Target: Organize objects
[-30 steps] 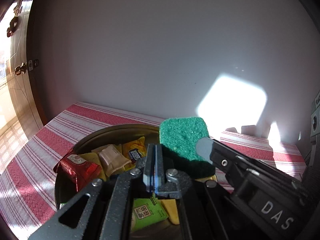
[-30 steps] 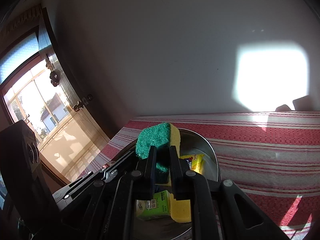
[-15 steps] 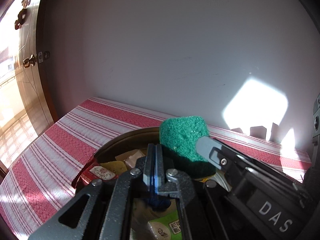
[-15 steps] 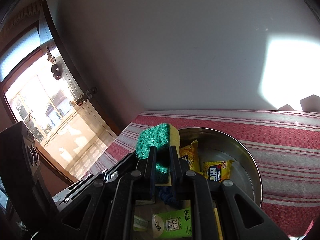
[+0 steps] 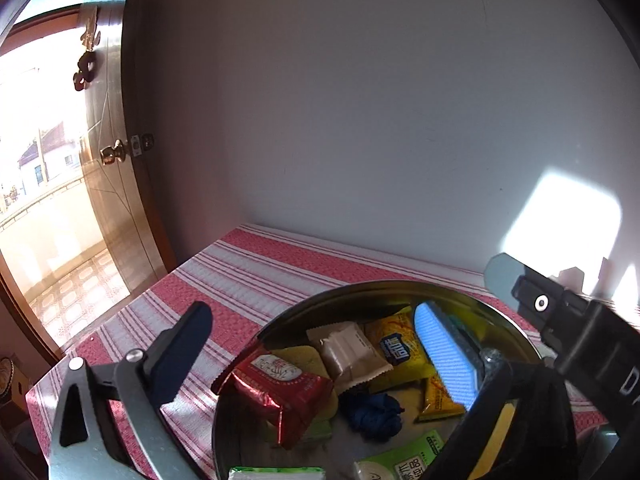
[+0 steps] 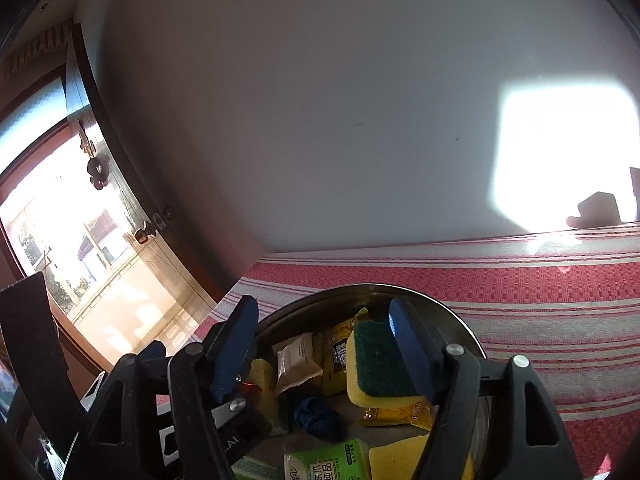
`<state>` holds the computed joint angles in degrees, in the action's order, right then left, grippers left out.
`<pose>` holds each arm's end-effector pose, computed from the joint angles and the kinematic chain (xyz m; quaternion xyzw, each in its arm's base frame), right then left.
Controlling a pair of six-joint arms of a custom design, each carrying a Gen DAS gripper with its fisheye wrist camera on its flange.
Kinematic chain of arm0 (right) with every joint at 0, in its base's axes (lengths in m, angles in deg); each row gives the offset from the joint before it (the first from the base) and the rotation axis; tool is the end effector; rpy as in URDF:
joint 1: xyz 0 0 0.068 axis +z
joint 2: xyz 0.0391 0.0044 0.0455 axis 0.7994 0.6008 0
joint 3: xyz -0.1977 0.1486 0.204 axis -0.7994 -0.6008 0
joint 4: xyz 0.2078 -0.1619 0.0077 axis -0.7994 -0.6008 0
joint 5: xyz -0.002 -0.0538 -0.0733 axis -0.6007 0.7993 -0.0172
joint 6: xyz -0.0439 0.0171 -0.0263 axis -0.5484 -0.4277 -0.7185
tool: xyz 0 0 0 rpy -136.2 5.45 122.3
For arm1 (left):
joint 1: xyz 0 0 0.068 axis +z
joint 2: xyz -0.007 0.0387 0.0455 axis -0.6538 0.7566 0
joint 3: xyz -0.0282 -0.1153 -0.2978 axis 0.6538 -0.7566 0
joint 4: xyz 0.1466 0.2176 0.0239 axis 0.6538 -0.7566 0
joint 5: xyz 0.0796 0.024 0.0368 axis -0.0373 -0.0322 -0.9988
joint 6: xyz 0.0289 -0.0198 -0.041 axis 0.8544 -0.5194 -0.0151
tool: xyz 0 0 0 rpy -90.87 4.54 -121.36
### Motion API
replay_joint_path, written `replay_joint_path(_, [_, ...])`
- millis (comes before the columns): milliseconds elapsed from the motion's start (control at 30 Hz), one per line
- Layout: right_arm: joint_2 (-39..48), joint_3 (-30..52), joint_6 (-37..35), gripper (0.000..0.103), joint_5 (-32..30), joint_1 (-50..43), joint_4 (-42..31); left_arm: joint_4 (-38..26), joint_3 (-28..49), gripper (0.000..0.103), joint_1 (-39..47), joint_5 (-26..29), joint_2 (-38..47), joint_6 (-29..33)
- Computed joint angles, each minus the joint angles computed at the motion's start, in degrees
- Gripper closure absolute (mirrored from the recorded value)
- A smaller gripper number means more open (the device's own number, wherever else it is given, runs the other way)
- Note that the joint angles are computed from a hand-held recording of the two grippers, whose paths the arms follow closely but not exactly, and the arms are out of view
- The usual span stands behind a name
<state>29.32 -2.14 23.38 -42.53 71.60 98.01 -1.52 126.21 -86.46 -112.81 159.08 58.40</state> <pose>0.2231 0.0738 0.2397 0.0891 0.8264 0.2174 0.5117 0.2334 -0.2055 0.2478 0.0030 0.8539 0.0161 0.5202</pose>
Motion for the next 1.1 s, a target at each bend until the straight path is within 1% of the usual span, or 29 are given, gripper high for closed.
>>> replay_joint_path(33, [-1.37,-1.44,0.52,0.029,1.08,0.13,1.43,0.75,-0.70,0.000,-0.76,-0.98,-0.51,0.55])
replay_joint_path(100, [-3.55,-2.84,0.94,0.029,1.82,0.11,1.53,1.18,-1.32,0.000,-2.12,-2.32,-0.99,1.48])
replay_joint_path(233, [-7.93,-6.34,2.67,0.029,4.87,0.45,1.64,2.00,-3.48,0.000,-4.48,-4.16,-2.43,0.72])
replay_joint_path(367, [-11.83,-9.88,2.78,0.029,10.18,2.18,1.45,4.02,-5.98,0.000,-5.17,-5.08,-3.29,-0.03])
replay_joint_path(433, [-13.49,-11.57,2.54,0.029,14.11,4.17,1.78,5.35,-7.10,0.000,-5.78,-6.74,-3.14,-0.47])
replay_joint_path(633, [-15.57,-14.10,-0.81,0.029,28.21,12.62,2.77,10.09,-11.14,0.000,-7.02,-8.67,-3.17,-1.53])
replay_joint_path(833, [-15.54,-16.76,-3.30,0.027,39.09,20.09,6.30,16.34,-15.43,0.000,-6.53,-6.55,-3.15,-2.47])
replay_joint_path(900, [-14.15,-17.65,-6.19,0.027,42.82,22.60,9.28,18.57,-16.84,0.000,-6.49,-6.10,-3.29,-2.68])
replay_joint_path(967, [-11.99,-18.77,-10.13,0.027,48.16,26.52,13.93,21.17,-18.35,0.000,-6.73,-6.42,-3.44,-2.44])
replay_joint_path(1033, [-10.01,-20.92,-14.74,0.027,52.36,29.92,21.66,23.70,-19.71,0.000,-7.06,-6.70,-3.61,-1.70])
replay_joint_path(1100, [-7.97,-23.07,-17.45,0.026,55.36,32.51,29.03,25.38,-20.61,0.000,-7.34,-6.76,-3.78,-1.37])
